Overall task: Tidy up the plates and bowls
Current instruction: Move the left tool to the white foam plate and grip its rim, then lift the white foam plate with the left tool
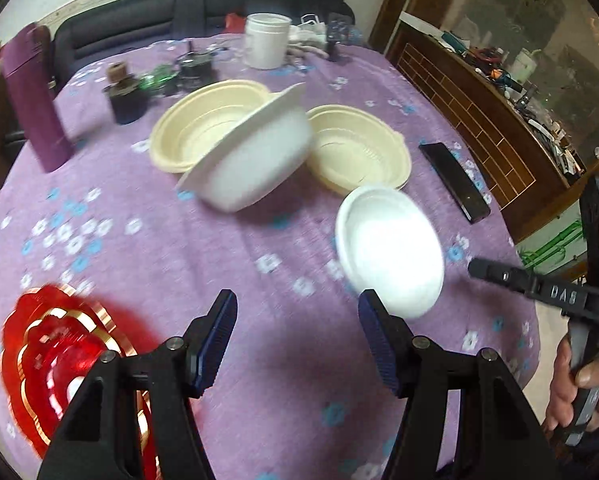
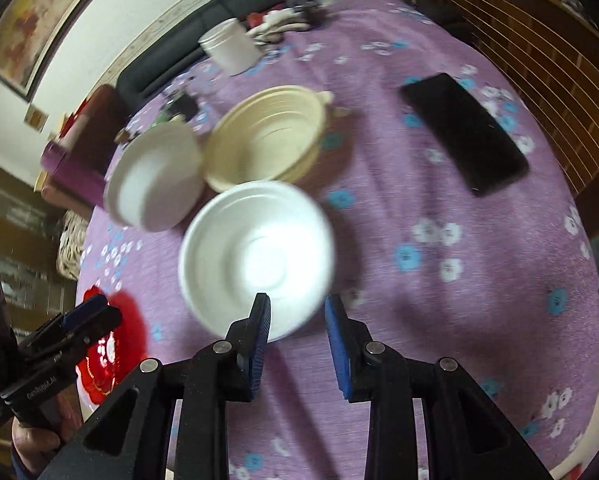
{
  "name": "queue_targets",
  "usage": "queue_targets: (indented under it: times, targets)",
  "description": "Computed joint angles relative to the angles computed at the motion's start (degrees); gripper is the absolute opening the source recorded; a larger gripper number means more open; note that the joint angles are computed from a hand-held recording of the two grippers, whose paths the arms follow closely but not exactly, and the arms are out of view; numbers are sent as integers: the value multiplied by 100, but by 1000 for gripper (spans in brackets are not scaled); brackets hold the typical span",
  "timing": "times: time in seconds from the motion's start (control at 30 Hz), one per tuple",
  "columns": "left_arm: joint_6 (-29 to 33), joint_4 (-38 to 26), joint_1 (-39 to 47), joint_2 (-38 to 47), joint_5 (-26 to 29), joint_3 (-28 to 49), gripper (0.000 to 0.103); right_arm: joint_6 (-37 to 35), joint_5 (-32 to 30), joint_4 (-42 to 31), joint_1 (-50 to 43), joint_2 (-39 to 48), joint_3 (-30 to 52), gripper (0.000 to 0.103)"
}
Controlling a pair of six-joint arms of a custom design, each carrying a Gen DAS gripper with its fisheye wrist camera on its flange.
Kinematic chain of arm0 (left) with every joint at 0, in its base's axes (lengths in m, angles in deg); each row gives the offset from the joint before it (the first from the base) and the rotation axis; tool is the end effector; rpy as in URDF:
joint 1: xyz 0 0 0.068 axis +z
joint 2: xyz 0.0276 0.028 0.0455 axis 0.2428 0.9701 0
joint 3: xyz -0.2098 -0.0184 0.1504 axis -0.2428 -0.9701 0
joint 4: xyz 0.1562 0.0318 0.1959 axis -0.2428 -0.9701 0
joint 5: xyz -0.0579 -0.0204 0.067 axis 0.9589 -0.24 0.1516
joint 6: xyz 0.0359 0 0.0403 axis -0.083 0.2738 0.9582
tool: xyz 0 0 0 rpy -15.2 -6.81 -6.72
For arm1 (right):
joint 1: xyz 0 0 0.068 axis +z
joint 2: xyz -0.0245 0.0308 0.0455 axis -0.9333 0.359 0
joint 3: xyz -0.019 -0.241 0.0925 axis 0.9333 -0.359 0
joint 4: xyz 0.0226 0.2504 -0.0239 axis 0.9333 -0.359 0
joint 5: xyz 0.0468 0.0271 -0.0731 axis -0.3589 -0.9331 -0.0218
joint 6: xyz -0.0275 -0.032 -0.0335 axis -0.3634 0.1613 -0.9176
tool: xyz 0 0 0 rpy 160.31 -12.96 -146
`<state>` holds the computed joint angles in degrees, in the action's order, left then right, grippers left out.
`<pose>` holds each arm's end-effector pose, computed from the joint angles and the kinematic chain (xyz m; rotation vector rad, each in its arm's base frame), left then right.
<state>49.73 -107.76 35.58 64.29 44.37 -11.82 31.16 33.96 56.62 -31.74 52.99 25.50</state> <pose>0.2881 0.0944 0.1611 0.8578 2.5622 -0.4901 0.1735 0.1236 0.1274 0.7804 2.5296 0.4259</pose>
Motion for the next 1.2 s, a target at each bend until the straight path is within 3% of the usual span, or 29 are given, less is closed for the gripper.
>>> queue_targets:
  times: [0.13, 0.37, 0.47, 0.5, 0.53, 0.57, 0.67, 0.83, 1.07, 1.2]
  targets:
    - [-535, 601, -552, 22, -174, -267, 62, -250, -252, 286, -375, -88, -339, 31]
    - [-1011, 1483, -1140, 189, -505, -624, 61, -839, -748, 1174, -893, 911, -293, 30]
    - [-997, 1710, -1262, 364, -526, -709, 36, -993, -918, 1539, -985, 1402, -175, 30]
    - [-963, 1707, -1278, 407, -546, -712, 21, -1014, -940, 1607, -956, 1504, -132, 25]
    - [-893, 1669, -1276, 431, -539, -728, 18, -1028, -944, 1663, -912, 1510, -123, 19]
    - [-839, 1700, -1254, 373, -527, -812, 17, -1077, -901, 1556, -793, 1509, -24, 12]
    - [-662, 1806, -1090, 58, -578, -1083, 17, -1083, -637, 1076, -429, 1384, 255, 12]
    - [-134, 1057, -398, -75, -509, -864, 18, -1061, -901, 758, -63, 1155, 456, 13]
    - [688, 168, 724, 51, -666, -450, 25, -1101, -1611, 852, 481, 1720, 948, 15]
    - [704, 145, 880, 356, -718, -272, 30, -1140, -1376, 563, 632, 2090, 1333, 15]
